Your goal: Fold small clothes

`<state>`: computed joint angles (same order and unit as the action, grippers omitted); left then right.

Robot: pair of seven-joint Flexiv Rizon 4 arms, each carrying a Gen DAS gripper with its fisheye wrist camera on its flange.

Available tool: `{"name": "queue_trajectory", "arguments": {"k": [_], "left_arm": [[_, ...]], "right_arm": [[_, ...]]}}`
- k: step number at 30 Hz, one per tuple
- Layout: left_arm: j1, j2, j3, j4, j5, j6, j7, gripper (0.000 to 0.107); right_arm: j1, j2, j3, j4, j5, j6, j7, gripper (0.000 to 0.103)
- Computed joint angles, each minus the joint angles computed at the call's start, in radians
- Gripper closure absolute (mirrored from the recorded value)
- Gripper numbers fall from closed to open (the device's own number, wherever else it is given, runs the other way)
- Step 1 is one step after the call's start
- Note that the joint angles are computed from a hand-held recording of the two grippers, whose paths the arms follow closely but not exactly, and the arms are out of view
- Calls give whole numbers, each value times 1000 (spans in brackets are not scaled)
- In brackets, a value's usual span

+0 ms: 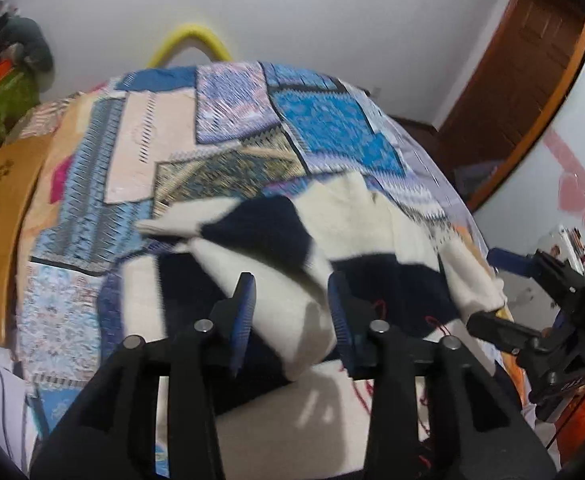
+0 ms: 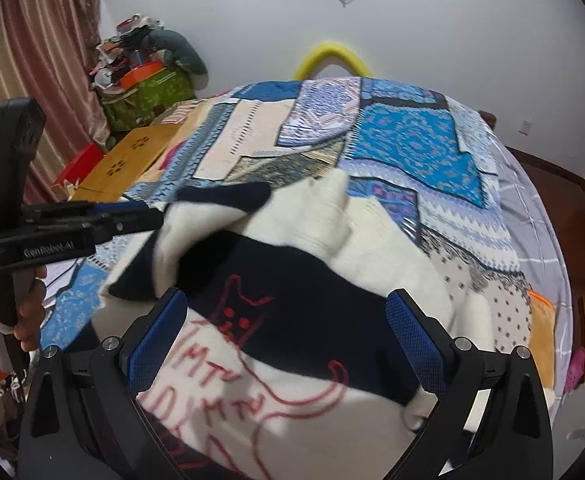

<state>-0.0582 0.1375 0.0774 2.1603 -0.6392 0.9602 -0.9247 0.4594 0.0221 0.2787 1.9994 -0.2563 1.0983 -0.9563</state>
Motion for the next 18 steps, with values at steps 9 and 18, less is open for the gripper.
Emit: {"name": "queue_trajectory", "arguments": {"k": [9,18], "left_arm": [[76,10,42,7,131,19,-28,60],[141,-58,57,38,167,16,-24,60]], "right_arm": [[49,-98,6,-116,14,-37,-49,4],[92,-220,-6,-246,18,-86,-53,20]]}}
